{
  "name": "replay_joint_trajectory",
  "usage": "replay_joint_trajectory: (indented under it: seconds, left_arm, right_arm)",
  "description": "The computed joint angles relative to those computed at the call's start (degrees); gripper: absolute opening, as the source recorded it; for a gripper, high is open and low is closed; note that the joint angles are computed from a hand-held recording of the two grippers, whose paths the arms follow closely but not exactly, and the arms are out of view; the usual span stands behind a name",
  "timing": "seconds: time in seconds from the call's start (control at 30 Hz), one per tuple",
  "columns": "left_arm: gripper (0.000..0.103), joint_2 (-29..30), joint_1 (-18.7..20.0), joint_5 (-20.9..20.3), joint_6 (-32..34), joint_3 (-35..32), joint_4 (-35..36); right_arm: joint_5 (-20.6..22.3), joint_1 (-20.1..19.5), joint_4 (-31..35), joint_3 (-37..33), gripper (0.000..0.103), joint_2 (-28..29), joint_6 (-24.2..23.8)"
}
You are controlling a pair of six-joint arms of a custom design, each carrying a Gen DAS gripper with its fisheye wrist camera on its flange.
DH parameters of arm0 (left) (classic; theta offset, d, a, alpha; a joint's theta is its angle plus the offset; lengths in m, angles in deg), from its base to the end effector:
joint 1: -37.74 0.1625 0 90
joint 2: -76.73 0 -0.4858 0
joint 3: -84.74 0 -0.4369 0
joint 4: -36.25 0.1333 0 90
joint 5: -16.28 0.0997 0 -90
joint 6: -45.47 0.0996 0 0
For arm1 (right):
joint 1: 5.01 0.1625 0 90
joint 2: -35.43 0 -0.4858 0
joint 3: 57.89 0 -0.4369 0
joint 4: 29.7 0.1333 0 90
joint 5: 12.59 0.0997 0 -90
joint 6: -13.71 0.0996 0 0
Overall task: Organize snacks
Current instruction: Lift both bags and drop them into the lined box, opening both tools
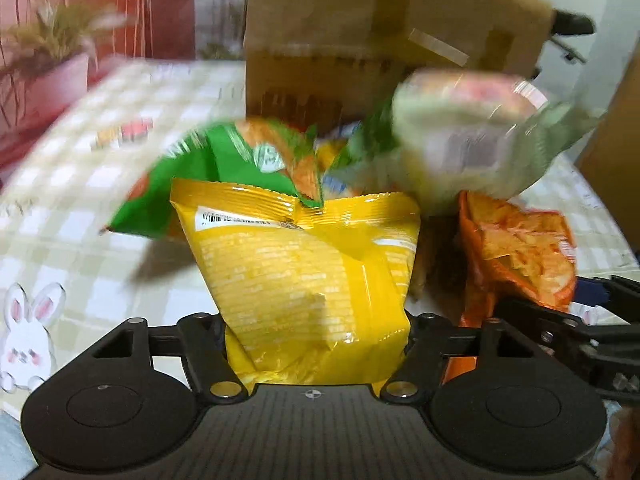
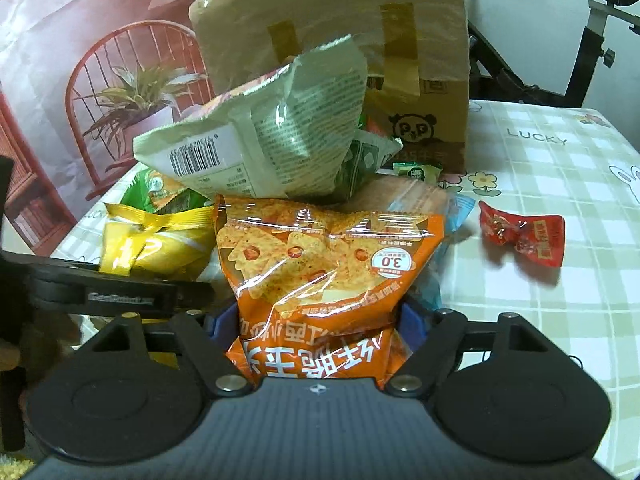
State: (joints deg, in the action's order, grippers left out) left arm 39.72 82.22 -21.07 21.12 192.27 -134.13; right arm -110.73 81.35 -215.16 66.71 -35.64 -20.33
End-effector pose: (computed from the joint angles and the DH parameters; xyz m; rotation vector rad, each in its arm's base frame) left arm -0.3093 -0.6016 0.0006 0.3330 2.3277 -0.8317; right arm 0.0836 -0.5638 0.2640 0.6215 -2.5616 0.8950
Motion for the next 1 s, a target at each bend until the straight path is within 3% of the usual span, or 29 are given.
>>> replay_joint_trajectory:
  seconds: [0.17, 0.33, 0.57, 0.77, 1.0]
  left_arm:
    - [0.071, -1.40, -2.45, 3.10, 2.65, 2.79, -6.04]
    - [0.072, -1.88, -3.90, 5.97, 3.36, 4.56, -9.59]
    - [0.072, -0.52, -5.82, 11.81, 7.97, 3.98, -18.22]
    - [0.072, 1.99, -6.85, 16.20, 18.83, 0.45, -29.66]
    - [0.072, 4.34, -6.86, 15.57, 36.43, -6.62, -42.79]
  right_arm:
    - [0.83, 0.01, -2.45, 0.54, 0.078, -1.30, -0.26]
    - [-1.18, -0.11, -3.37, 1.32, 0.078, -2.50, -1.33]
    - [-0.51, -1.89, -5.81, 2.29, 0.078, -4.54, 1.94]
    - [0.77, -2.28, -12.26, 1.11, 0.078, -5.24, 1.79]
    - [2.92, -1.15, -15.99, -3.74, 0.078, -4.78, -0.83]
